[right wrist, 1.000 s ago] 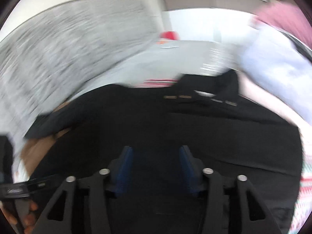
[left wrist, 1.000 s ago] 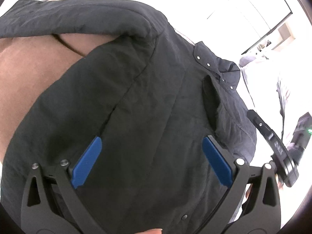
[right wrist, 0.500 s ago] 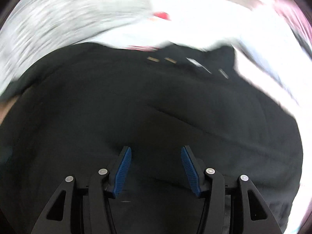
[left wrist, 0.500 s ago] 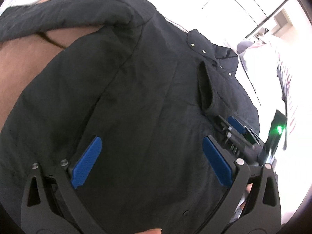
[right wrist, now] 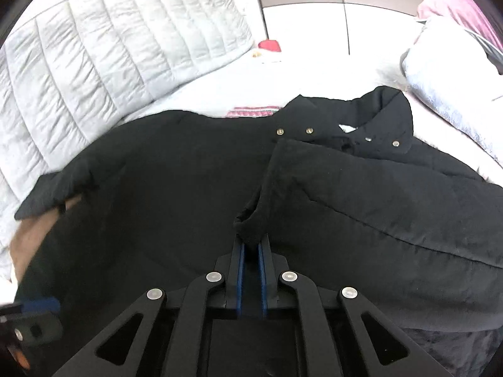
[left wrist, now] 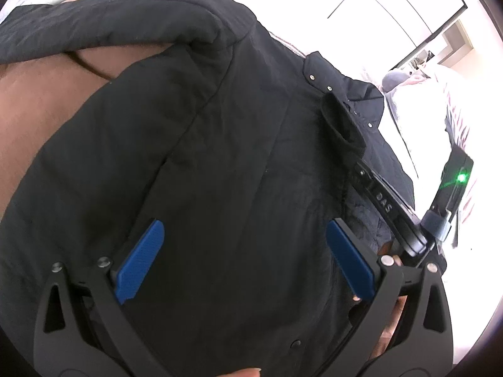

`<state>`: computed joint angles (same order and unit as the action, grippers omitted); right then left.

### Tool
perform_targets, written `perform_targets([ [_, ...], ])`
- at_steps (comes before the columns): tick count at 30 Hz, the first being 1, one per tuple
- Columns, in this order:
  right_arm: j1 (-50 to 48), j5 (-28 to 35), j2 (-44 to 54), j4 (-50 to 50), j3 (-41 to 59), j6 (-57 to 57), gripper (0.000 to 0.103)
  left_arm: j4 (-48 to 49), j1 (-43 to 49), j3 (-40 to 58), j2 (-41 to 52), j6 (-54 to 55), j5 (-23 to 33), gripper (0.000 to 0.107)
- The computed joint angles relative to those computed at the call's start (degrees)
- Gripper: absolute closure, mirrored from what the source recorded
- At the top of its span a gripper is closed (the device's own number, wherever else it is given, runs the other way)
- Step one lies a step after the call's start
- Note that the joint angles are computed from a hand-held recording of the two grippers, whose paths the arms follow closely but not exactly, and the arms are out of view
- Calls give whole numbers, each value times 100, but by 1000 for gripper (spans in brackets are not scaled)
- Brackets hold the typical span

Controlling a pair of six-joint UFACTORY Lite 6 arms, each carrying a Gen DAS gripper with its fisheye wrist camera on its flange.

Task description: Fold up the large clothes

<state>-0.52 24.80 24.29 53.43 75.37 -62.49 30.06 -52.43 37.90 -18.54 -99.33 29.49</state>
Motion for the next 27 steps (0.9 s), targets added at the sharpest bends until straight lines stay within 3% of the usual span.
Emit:
perform_targets([
  [2,62,-56,-3,-725,-270,620,96,-83,16,-38,-1,79,-51,4],
  [4,102,32,672,-1198,154,1321,95,-110,27,-72,-30,81,-54,4],
  [6,-168,634,927,-839,566,1198,93,-113,52,-54,-1,101,-67,4],
  [9,-540,1859,1040,-698,1067,990,73,-116,102,-34,10,132,-97,4],
  [11,-882,2219,776,-490,1053,345,68,-141,119,-40,-9,176,-91,4],
  [14,-1623,2224,691,-179,1215,47,62,-82,95,-66,-47,149,-70,4],
  [17,-1918,1590,883,-1116,1247,1082,62,61,2,47,83,72,89,4],
  [19,-1846,1345,1324,-1511,1397,1097,61,134,-25,120,163,72,128,4],
  [22,-1584,1024,1005,-1973,1130,1287,60,287,8,48,-12,20,153,4],
  [25,-1633,1498,519,-2189,1045,1792,58,515,21,-213,-616,-173,406,4],
  [27,-1694,1349,-340,-2197,405,1644,47,480,114,-402,-1129,51,631,4],
])
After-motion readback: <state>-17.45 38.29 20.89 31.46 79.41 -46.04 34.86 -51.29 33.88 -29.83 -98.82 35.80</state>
